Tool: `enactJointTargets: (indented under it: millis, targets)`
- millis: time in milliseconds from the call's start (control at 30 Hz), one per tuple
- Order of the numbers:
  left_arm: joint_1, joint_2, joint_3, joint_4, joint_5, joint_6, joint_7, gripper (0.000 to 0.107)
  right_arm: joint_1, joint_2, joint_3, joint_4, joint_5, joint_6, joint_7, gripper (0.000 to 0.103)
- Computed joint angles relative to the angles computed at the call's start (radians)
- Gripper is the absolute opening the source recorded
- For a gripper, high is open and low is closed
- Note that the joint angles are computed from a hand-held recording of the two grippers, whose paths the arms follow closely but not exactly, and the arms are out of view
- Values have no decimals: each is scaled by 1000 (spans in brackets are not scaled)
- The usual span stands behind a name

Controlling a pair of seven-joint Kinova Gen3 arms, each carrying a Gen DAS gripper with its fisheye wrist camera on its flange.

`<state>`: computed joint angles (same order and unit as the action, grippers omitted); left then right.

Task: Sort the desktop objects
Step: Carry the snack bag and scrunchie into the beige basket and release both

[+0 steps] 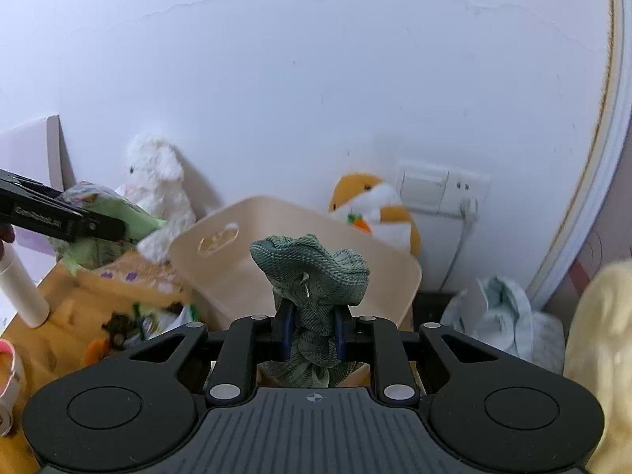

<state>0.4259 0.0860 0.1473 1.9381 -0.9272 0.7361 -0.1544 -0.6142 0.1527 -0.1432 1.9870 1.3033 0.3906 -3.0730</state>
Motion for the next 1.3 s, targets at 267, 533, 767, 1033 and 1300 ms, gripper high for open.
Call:
enactJointTargets:
  millis: [267,533,767,1033,1300]
  targets:
    - [6,136,-51,-144,17,-30,-113,73,46,98,58,-114,-128,-95,179,19]
    - [-30,303,-91,-314,227,-56,-321,73,101,214,59,-221,-345,-131,411,19]
    - [-26,441,-125,-435,349,-8,-473,73,110,295,71,-287,-477,-120,557,19]
    - [10,495,-194,-463,441,-5,-568,74,134,360,40,-363,-641,-44,753,20]
    - [45,467,-228,-436,453,-28,-600,78,60,357,114,-364,-724,-19,848,55]
